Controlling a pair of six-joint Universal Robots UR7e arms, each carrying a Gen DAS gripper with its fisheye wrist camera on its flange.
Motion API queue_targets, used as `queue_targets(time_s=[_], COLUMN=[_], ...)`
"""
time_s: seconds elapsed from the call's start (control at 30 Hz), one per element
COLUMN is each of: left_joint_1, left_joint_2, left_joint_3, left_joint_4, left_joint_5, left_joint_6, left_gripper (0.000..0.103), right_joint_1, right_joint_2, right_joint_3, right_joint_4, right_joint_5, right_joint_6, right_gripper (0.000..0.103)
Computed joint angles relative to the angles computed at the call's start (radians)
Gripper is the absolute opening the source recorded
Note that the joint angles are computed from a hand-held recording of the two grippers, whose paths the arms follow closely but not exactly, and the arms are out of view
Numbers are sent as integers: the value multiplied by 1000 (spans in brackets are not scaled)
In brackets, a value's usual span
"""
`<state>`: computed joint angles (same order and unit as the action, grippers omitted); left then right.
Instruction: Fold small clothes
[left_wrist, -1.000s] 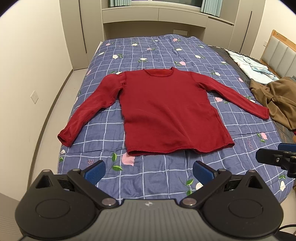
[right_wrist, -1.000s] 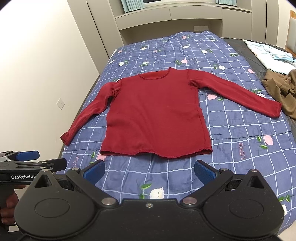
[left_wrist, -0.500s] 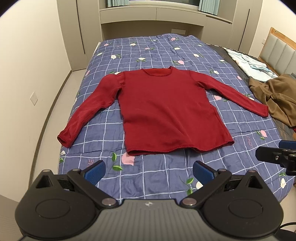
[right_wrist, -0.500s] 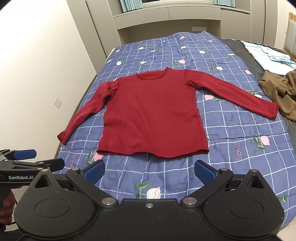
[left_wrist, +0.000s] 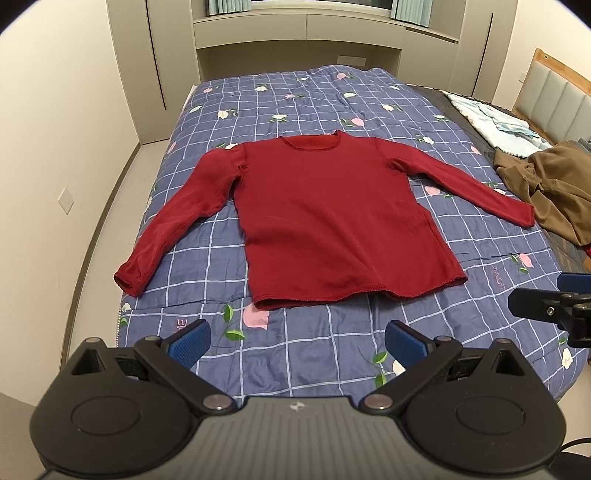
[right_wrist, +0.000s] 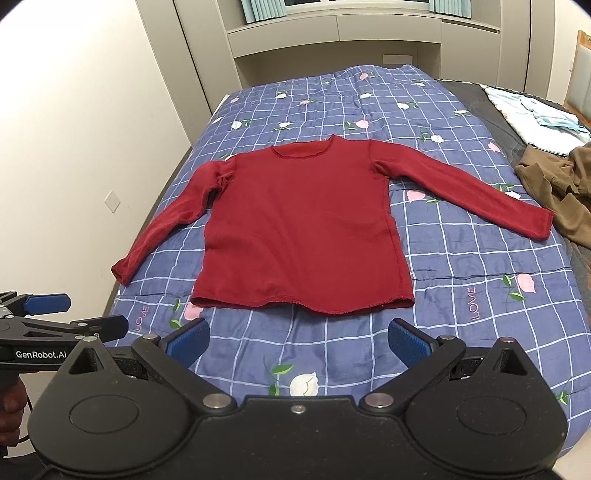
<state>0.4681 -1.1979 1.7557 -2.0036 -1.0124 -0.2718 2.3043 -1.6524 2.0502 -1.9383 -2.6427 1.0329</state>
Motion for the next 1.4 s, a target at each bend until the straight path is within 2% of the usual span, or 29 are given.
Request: queue_targets(time_s=[0.8, 0.9, 1.07, 1.4], left_joint_1=[3, 6, 13, 28], left_joint_2=[-8, -9, -1, 44], left_joint_3=[8, 9, -3, -54], left_joint_4=[6, 15, 45, 98], left_joint_5=[-7, -15, -12, -20], left_joint_6=[-4, -4, -30, -55], left_gripper=[102, 102, 102, 102], right_joint_1=[1, -1, -2, -5], right_joint_2=[1, 9, 22, 27], right_joint_3=[0, -14, -49, -82], right_joint_4=[12, 62, 207, 309], right_joint_5=[4, 4, -4, -24], right_joint_6=[9, 44, 138, 189], right_gripper=[102, 102, 102, 102])
